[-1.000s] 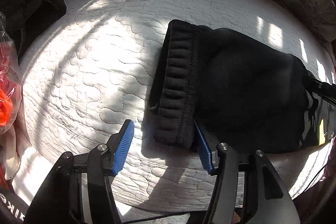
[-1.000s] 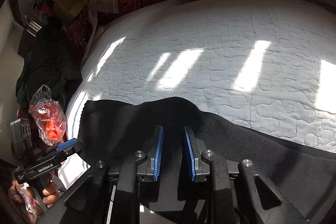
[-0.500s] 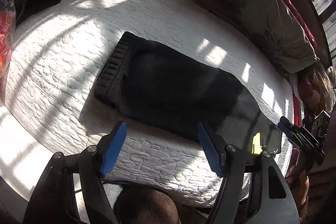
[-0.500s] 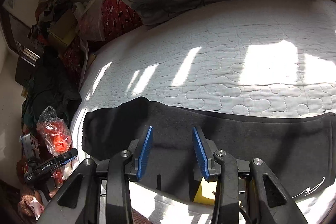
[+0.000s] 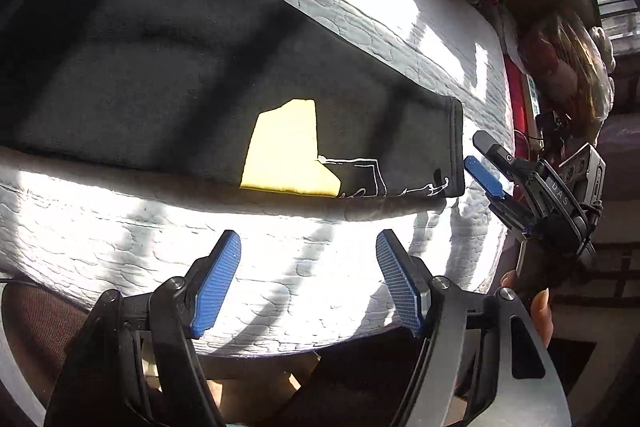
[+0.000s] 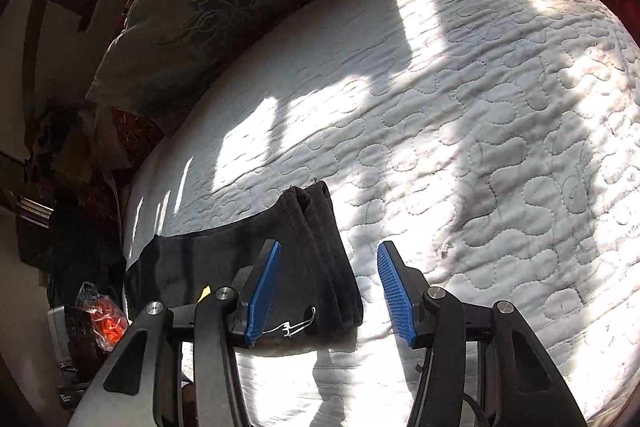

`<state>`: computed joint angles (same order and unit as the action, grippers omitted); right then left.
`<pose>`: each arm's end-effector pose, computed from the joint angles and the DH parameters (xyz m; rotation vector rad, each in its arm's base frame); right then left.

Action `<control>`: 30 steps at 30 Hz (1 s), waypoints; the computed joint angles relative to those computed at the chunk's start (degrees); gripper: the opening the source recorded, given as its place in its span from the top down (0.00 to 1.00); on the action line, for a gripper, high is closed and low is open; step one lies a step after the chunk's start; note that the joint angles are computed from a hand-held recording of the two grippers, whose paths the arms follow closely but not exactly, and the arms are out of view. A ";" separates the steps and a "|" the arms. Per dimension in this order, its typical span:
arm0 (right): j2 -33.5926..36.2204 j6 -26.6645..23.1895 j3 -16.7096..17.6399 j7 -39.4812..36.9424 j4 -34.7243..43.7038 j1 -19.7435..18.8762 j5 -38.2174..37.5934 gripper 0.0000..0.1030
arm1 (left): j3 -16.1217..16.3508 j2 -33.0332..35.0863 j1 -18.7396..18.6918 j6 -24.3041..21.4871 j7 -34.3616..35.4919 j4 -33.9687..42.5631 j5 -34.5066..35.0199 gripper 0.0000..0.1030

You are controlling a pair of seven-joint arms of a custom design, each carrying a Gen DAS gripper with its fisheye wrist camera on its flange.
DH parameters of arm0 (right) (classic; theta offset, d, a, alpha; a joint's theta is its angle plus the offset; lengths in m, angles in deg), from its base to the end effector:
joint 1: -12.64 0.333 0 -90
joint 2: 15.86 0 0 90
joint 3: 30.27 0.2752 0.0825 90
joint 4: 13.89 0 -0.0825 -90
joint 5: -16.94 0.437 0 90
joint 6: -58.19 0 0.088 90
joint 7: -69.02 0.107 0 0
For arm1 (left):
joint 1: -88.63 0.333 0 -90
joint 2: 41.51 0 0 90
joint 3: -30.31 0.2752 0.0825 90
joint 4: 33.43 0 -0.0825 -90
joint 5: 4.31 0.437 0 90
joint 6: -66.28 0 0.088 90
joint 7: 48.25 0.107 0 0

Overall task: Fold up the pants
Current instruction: 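Grasp the folded edge with the right gripper and lift it toward the left tool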

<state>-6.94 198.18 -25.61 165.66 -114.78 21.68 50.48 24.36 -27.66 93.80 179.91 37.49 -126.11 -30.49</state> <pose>0.6738 0.1625 0.4739 -1.5100 1.9141 0.1481 0.6903 -0.0322 0.4476 2.2162 -1.7661 0.5717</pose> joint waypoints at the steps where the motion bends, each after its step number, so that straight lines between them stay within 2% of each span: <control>1: 1.01 -0.54 0.18 -1.06 1.06 -0.21 1.05 0.45 | -0.18 0.58 -0.23 -0.47 -0.77 0.52 -0.16 0.33; 6: 5.14 -1.78 1.15 -2.88 5.74 -0.90 2.74 0.45 | -0.62 2.08 -0.99 -1.94 -3.06 1.88 0.21 0.33; 10: 5.92 0.95 1.77 -4.11 6.95 -0.86 1.57 0.45 | -0.55 2.56 -1.08 -1.56 -3.96 2.05 0.57 0.33; 14: 9.75 -2.41 2.24 -5.77 12.65 -0.65 -1.60 0.51 | -0.60 3.10 -0.80 -1.82 -5.05 2.37 -0.03 0.33; 15: 10.59 -2.97 2.02 -5.27 13.90 -0.09 -4.05 0.65 | -0.59 3.00 -0.80 -1.74 -5.25 2.22 0.03 0.33; 16: 11.27 -3.80 1.52 -4.26 14.94 0.71 -7.56 0.86 | -0.60 3.01 -0.84 -1.77 -5.48 2.24 0.16 0.33; 17: 12.00 -5.17 1.30 -3.94 16.04 1.13 -10.24 0.97 | -0.61 2.93 -0.79 -1.72 -5.67 2.14 -0.02 0.33; 19: 12.52 -5.63 1.16 -2.40 16.74 1.46 -12.94 0.97 | -0.64 2.48 -0.55 -1.17 -6.32 1.50 -1.07 0.33; 22: 10.87 -3.33 2.41 -2.19 13.67 -1.02 -7.61 0.97 | -0.81 2.42 -0.21 -0.62 -7.98 1.03 -3.48 0.33; 24: 10.05 -2.31 1.28 0.64 12.19 -0.50 -10.07 0.94 | -1.14 3.12 -0.26 -0.34 -9.32 1.48 -5.05 0.33; 25: 10.00 -2.81 1.60 0.37 11.86 -1.24 -8.72 0.91 | -1.28 3.34 -0.28 -0.26 -10.09 1.57 -5.71 0.33; 27: 9.36 -3.39 3.66 -3.98 10.17 -4.53 0.82 0.90 | -1.59 3.76 -0.40 0.21 -12.08 1.63 -7.20 0.33; 29: 8.71 -3.44 4.00 -6.51 8.93 -5.67 6.09 0.75 | -1.87 4.48 -0.74 0.57 -14.07 2.14 -7.84 0.33; 30: 8.53 -3.72 3.87 -7.16 8.61 -5.93 7.73 0.63 | -1.93 4.85 -1.10 0.81 -15.15 2.50 -7.42 0.32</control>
